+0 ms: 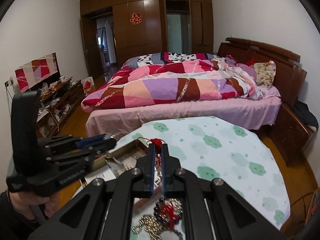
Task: Organize jewelry
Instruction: 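Lower the watch into the tin and open the left tool while the right tool drops the red charm in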
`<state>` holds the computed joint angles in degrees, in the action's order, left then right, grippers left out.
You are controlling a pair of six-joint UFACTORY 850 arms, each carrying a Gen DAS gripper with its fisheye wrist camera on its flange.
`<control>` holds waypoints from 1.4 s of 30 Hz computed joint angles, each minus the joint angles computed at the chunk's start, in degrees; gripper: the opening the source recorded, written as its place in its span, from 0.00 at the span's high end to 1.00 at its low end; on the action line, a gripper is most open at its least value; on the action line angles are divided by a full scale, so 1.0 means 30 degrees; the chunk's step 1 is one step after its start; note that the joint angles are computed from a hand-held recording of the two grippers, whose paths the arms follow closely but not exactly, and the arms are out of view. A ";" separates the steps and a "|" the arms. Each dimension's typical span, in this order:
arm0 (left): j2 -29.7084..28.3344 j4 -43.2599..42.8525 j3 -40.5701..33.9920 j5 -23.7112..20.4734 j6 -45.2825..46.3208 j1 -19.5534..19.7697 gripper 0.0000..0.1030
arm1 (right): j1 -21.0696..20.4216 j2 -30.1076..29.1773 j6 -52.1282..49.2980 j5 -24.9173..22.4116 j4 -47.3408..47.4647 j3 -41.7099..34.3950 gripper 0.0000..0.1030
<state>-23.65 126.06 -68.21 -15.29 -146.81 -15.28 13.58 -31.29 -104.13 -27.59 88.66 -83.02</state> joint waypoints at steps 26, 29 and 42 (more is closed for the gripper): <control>-0.3082 -0.4482 -0.2667 0.1925 0.5022 0.1080 0.85 | 0.1479 -0.3701 0.7552 0.1827 -0.7080 -0.3565 0.93; -0.3244 -0.6102 -0.2848 0.1986 0.6607 0.1086 0.85 | 0.1432 -0.3992 0.8466 0.1838 -0.8019 -0.3709 0.92; -0.2493 -0.2928 -0.1943 0.0970 0.2298 0.0950 0.27 | 0.1063 -0.3760 0.6835 0.1818 -0.6645 -0.2703 0.40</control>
